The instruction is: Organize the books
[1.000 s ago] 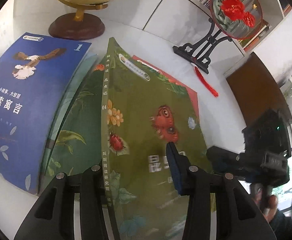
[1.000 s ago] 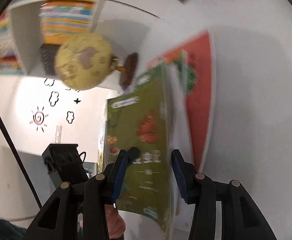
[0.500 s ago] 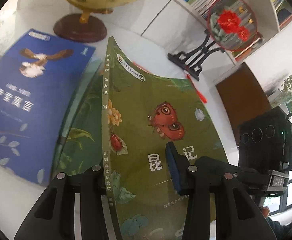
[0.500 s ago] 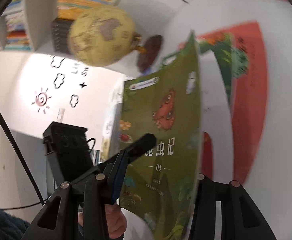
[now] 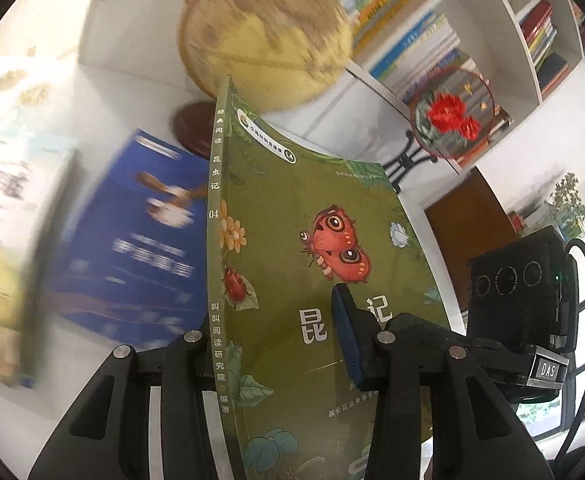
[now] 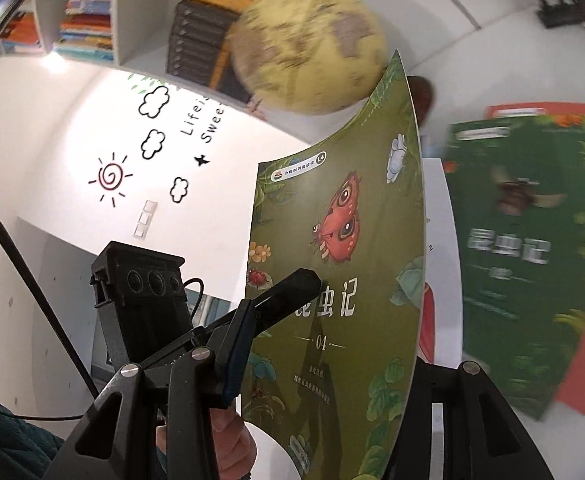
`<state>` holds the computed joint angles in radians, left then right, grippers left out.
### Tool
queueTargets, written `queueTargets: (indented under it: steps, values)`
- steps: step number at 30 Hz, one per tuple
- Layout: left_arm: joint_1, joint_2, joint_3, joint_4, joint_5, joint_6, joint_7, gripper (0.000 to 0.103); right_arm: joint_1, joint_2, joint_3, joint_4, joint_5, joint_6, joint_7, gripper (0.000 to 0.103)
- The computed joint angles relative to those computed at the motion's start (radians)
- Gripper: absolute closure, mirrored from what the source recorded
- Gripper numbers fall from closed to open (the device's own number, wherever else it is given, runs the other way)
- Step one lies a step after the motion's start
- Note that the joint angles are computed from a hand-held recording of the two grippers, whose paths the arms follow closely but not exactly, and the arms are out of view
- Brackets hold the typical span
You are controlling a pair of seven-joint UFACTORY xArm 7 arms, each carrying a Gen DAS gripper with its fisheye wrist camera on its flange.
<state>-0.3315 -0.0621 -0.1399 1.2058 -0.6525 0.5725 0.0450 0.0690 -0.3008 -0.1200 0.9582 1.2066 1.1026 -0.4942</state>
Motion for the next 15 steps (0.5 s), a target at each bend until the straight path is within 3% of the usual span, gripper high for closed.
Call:
queueTargets:
  steps: [7,15]
  values:
    - [0.083,-0.096,0.097,-0.041,0.011,0.111,0.079,0.065,0.11,0.06,0.114,0.058,0.097,-0.145,0.021,0.058]
    - [0.195,-0.046,0.176,0.024,-0.035,0.236,0.247,0.065,0.221,0.234,0.23,0.209,0.166,-0.337,0.053,0.058]
